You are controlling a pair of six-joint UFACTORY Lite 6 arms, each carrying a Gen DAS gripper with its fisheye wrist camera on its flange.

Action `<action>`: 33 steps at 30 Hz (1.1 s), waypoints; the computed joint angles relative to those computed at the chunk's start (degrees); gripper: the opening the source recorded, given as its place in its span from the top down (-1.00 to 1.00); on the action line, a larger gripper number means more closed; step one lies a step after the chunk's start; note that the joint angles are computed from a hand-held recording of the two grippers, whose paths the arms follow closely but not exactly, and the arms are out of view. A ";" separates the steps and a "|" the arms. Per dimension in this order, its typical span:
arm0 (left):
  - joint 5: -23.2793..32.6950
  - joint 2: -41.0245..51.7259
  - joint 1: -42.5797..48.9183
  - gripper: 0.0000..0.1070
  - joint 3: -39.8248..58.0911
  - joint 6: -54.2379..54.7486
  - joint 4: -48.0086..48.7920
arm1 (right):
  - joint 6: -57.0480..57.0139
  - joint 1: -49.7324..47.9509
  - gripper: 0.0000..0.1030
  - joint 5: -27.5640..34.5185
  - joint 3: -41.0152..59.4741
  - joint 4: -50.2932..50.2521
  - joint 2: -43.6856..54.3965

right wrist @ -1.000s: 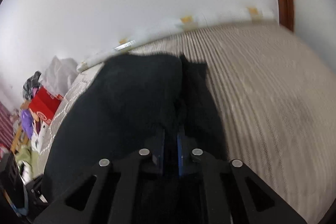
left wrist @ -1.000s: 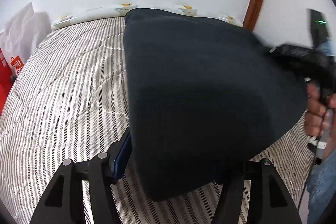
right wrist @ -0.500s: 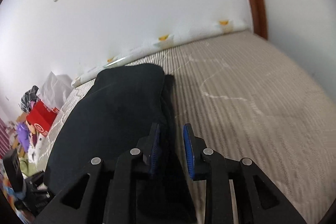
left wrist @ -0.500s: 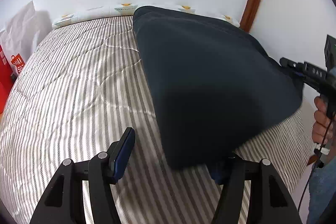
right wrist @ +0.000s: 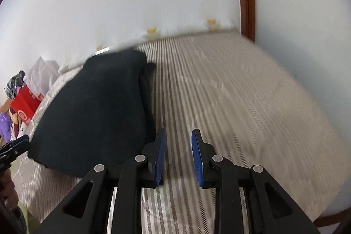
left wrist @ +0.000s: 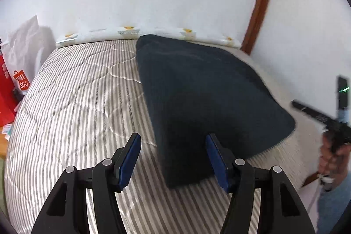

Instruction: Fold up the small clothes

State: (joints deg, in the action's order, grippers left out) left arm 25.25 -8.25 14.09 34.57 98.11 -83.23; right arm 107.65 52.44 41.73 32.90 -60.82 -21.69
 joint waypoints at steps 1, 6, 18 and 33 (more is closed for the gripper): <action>-2.15 1.87 -1.33 -0.15 0.97 0.37 -0.60 | -3.03 -0.51 0.49 1.03 2.48 1.04 0.61; -4.98 6.43 -3.02 -0.15 1.46 3.96 -3.80 | -16.08 -5.78 0.32 -1.83 13.09 6.47 8.67; -1.18 13.14 -1.09 -0.15 12.96 -10.75 10.63 | -39.87 -22.69 0.91 -27.85 22.79 25.03 25.06; -6.10 28.54 -6.45 -0.15 34.83 -33.71 27.08 | -66.89 -27.75 -0.01 -11.03 64.31 48.71 55.02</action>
State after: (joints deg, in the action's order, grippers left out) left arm 19.15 20.29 7.64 69.41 64.41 -56.15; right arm 40.76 24.69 30.71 97.21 -12.11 33.34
